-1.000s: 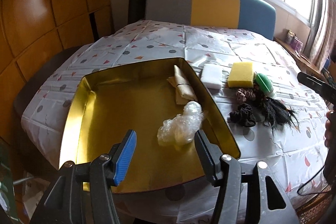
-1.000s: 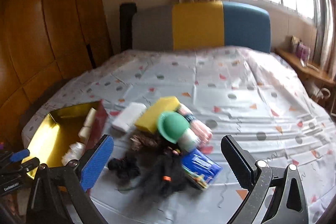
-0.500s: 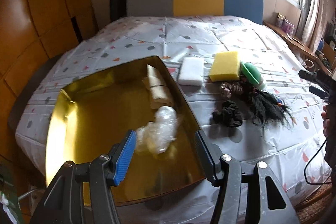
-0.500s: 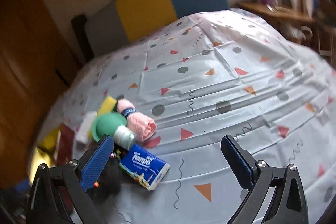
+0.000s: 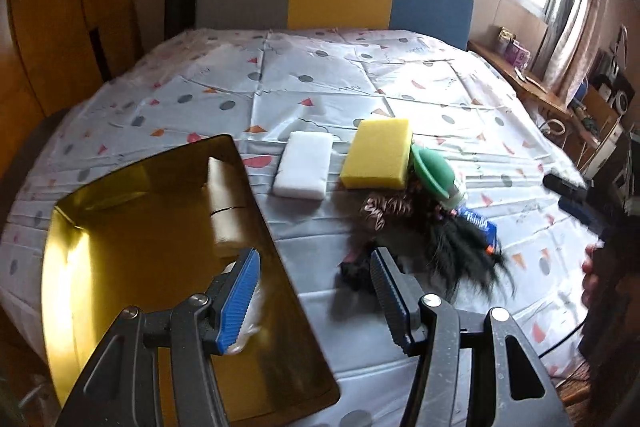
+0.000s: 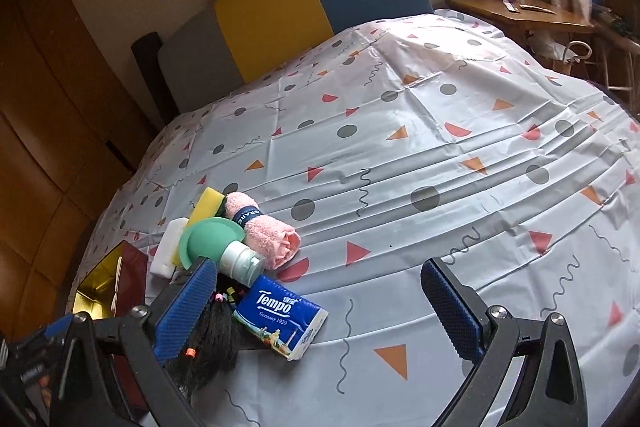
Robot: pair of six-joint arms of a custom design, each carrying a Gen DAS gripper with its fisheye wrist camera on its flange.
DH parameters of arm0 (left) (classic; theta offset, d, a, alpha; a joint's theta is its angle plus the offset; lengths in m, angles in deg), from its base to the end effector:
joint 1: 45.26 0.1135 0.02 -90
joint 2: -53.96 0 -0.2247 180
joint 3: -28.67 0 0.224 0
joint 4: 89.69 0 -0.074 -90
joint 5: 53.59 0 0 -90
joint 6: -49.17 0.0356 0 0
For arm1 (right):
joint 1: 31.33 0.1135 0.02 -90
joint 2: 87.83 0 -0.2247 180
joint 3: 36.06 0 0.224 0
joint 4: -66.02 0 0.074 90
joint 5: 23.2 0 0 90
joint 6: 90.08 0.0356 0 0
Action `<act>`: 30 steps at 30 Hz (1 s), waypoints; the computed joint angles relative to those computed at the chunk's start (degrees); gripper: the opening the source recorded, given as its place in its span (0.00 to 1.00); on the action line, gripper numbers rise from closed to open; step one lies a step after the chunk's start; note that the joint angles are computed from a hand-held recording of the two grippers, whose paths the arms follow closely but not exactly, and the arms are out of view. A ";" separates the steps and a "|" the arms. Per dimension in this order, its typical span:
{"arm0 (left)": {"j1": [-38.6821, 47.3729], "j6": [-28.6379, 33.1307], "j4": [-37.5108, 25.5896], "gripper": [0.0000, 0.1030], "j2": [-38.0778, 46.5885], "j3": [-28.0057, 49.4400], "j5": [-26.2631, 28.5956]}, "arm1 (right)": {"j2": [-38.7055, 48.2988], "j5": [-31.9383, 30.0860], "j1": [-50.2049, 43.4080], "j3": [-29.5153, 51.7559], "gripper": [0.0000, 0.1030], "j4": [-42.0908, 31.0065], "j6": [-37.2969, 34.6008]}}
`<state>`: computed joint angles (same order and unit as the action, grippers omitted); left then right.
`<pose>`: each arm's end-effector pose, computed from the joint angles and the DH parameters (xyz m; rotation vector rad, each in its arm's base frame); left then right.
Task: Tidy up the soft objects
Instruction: 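Reach the left gripper to the white foam block and grasp it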
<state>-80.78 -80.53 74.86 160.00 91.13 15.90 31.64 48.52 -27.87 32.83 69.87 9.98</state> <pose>0.2511 -0.1639 0.0830 -0.2165 2.4951 -0.0644 0.3454 0.0321 0.0576 -0.0146 2.3888 0.4922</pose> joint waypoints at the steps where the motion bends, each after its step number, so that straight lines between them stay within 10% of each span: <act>1: 1.19 1.23 -0.13 0.57 0.91 1.44 1.65 | -0.01 0.11 0.08 0.05 1.00 -0.12 -0.09; 30: 16.18 14.62 -31.11 0.56 52.63 72.57 11.23 | 1.14 -2.36 0.81 2.23 1.00 -2.55 -0.22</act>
